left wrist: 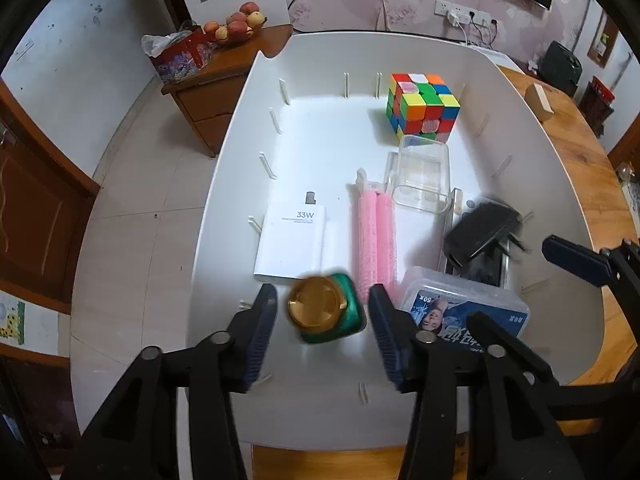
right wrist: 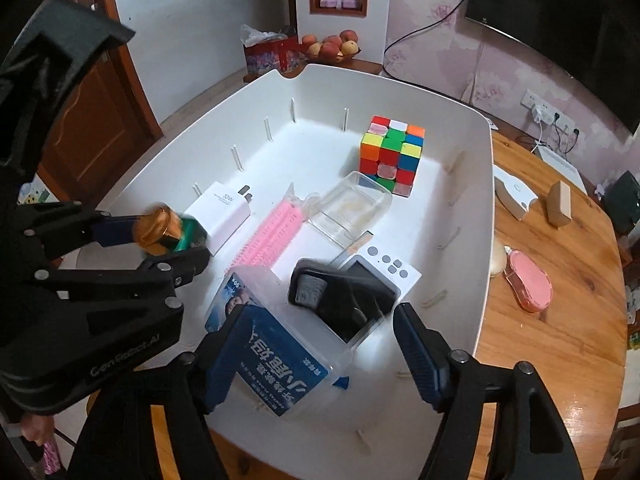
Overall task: Organize rigid objects
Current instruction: 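Open both grippers to drop the jar and plug into the tray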
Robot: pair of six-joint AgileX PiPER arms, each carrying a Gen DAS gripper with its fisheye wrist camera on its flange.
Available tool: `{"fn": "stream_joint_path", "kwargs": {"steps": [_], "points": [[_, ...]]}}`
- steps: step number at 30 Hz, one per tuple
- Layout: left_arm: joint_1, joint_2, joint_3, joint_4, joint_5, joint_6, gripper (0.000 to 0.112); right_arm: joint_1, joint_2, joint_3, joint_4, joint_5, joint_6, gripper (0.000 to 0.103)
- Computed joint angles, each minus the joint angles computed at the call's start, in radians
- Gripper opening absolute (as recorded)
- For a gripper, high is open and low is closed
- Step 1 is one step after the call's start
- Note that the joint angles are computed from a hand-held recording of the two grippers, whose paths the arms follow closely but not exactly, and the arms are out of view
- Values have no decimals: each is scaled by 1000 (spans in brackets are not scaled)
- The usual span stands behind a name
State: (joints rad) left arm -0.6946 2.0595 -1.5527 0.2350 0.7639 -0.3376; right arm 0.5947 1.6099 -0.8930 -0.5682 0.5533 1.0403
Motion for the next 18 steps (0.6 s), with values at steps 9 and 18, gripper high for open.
{"fn": "stream_joint_path", "kwargs": {"steps": [9,18], "points": [[-20,-62,50,48,-31,-76,83,28,-49,39,-63,4,76,75],[-57,-127,82,83,-25,-117,84,51,-124,80,-121,21,147,75]]}}
